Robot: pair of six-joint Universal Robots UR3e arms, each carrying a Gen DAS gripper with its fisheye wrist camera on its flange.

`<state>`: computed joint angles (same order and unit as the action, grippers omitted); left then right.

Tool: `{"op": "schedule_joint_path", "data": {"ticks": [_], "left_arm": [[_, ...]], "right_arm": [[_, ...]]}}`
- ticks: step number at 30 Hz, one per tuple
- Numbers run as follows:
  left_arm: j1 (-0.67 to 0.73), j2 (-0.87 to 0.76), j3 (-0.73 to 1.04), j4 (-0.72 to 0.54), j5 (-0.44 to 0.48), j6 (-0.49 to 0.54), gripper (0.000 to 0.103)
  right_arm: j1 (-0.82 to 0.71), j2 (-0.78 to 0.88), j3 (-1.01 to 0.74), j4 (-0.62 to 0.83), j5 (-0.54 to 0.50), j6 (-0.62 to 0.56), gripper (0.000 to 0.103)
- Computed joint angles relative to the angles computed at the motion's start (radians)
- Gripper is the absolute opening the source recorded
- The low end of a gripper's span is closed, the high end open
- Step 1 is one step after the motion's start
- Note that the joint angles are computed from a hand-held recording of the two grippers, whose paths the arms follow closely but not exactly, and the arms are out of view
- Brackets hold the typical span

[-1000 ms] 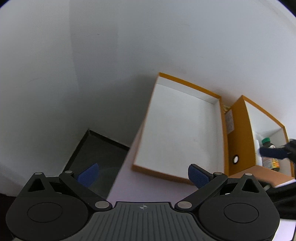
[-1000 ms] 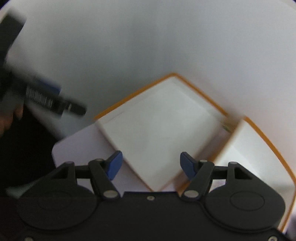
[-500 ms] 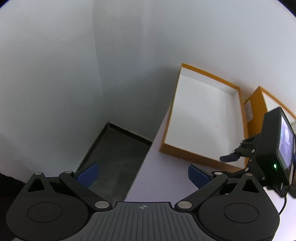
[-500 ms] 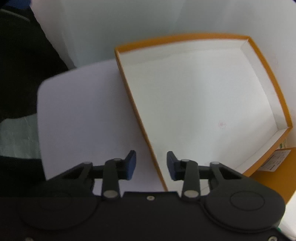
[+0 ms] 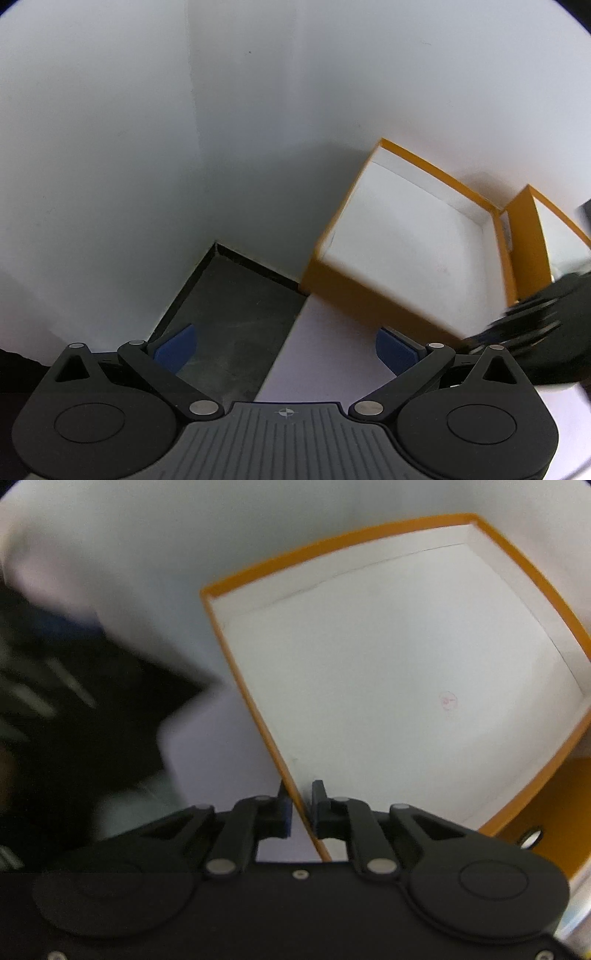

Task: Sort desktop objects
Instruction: 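Move the right gripper to the empty orange lid and grasp its rim, then lift the orange lid upright by its rim with the right gripper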

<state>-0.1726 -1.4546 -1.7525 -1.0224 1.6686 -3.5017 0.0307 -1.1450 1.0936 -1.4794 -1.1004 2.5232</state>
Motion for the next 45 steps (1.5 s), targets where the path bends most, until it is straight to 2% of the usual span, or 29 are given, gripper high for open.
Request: {"op": "schedule_joint_path", "data": {"ticks": [4, 7, 9, 12, 15, 17, 20, 22, 24, 27, 28, 32, 33, 34, 36, 37, 40, 45], "left_arm": [[0.005, -0.061, 0.069, -0.008, 0.008, 0.008, 0.103], [-0.019, -0.148, 0.184, -0.01, 0.009, 0.004, 0.103], [-0.044, -0.216, 0.282, -0.015, 0.008, 0.001, 0.103], [-0.107, -0.33, 0.467, -0.044, 0.03, 0.0, 0.103], [-0.17, -0.433, 0.638, -0.073, 0.053, 0.012, 0.102], [-0.213, -0.515, 0.77, -0.111, 0.066, 0.026, 0.102], [-0.261, -0.606, 0.914, -0.14, 0.06, 0.04, 0.102], [-0.299, -0.646, 0.954, -0.137, 0.082, 0.036, 0.102], [-0.338, -0.729, 1.089, -0.202, 0.102, 0.032, 0.102], [-0.374, -0.801, 1.211, -0.26, 0.109, 0.023, 0.102], [-0.384, -0.82, 1.242, -0.273, 0.113, 0.023, 0.102], [-0.418, -0.878, 1.329, -0.317, 0.115, 0.004, 0.102], [-0.42, -0.882, 1.332, -0.324, 0.109, -0.005, 0.102], [-0.424, -0.884, 1.329, -0.326, 0.11, -0.015, 0.102], [-0.433, -0.889, 1.33, -0.337, 0.121, -0.031, 0.102], [-0.436, -0.893, 1.338, -0.347, 0.128, -0.035, 0.102], [-0.448, -0.879, 1.321, -0.372, 0.162, -0.069, 0.102], [-0.455, -0.8, 1.211, -0.385, 0.179, -0.099, 0.102]], "right_arm": [[-0.156, -0.006, -0.187, 0.283, 0.304, 0.044, 0.007], [-0.254, -0.041, -0.189, 0.4, 0.454, 0.038, 0.005], [-0.33, -0.077, -0.161, 0.489, 0.536, -0.009, 0.004], [-0.433, -0.132, -0.119, 0.565, 0.58, -0.056, 0.004], [-0.551, -0.194, -0.089, 0.649, 0.563, -0.146, 0.009], [-0.585, -0.208, -0.096, 0.644, 0.554, -0.152, 0.012], [-0.67, -0.217, -0.155, 0.713, 0.517, -0.224, 0.022], [-0.702, -0.234, -0.184, 0.671, 0.461, -0.237, 0.05], [-0.713, -0.251, -0.206, 0.601, 0.397, -0.251, 0.06], [-0.69, -0.22, -0.318, 0.603, 0.33, -0.304, 0.06], [-0.685, -0.214, -0.341, 0.597, 0.318, -0.313, 0.063], [-0.609, -0.212, -0.385, 0.461, 0.189, -0.326, 0.067], [-0.581, -0.198, -0.4, 0.435, 0.132, -0.345, 0.066], [-0.565, -0.191, -0.401, 0.417, 0.1, -0.352, 0.062], [-0.529, -0.217, -0.316, 0.292, 0.004, -0.362, 0.056], [-0.533, -0.221, -0.304, 0.256, -0.008, -0.369, 0.058], [-0.601, -0.183, -0.337, 0.293, 0.034, -0.4, 0.055], [-0.756, -0.127, -0.351, 0.407, 0.197, -0.427, 0.053]]}}
